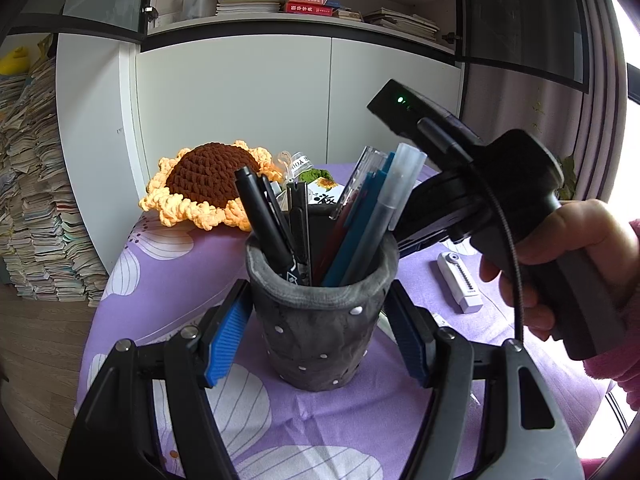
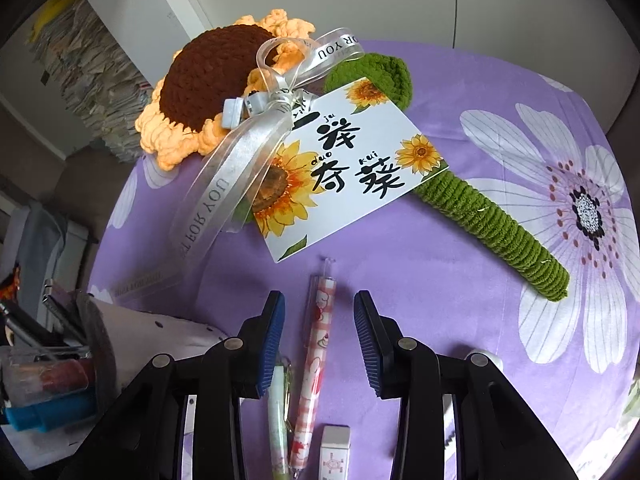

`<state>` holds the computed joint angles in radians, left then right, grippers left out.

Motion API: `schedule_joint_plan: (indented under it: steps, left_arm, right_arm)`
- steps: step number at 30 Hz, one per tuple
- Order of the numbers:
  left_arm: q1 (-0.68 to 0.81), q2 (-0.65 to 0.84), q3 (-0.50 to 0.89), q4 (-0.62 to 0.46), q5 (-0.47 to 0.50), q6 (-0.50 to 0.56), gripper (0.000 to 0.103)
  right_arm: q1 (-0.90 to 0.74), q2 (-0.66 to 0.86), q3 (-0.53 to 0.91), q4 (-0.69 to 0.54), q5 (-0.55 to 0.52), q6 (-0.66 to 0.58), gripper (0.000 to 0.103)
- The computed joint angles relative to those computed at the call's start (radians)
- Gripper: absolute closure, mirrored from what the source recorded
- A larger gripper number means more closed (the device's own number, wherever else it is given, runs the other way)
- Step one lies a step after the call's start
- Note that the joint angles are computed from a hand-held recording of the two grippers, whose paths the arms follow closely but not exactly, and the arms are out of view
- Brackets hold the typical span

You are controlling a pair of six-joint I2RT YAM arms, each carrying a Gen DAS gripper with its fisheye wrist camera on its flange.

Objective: Organize stationery
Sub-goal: 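Return the right gripper to the pens and grasp the pink patterned pen, then carry the pink pen with the right gripper and drop it into the grey cup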

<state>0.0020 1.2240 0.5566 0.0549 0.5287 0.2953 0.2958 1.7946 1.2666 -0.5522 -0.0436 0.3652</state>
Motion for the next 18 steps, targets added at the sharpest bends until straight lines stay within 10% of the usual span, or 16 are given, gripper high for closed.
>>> schedule_joint_plan:
  steps: [5, 18]
  left_arm:
    - [0.004, 0.002, -0.001, -0.002, 0.006, 0.003, 0.036]
    - [0.005, 0.000, -0.001, -0.003, 0.006, 0.004, 0.036]
  right_arm:
    - [0.023, 0.026, 0.021, -0.009, 0.069, -0.023, 0.089]
    - [0.040, -0.364, -0.233, 0.061, 0.065, -0.020, 0.092]
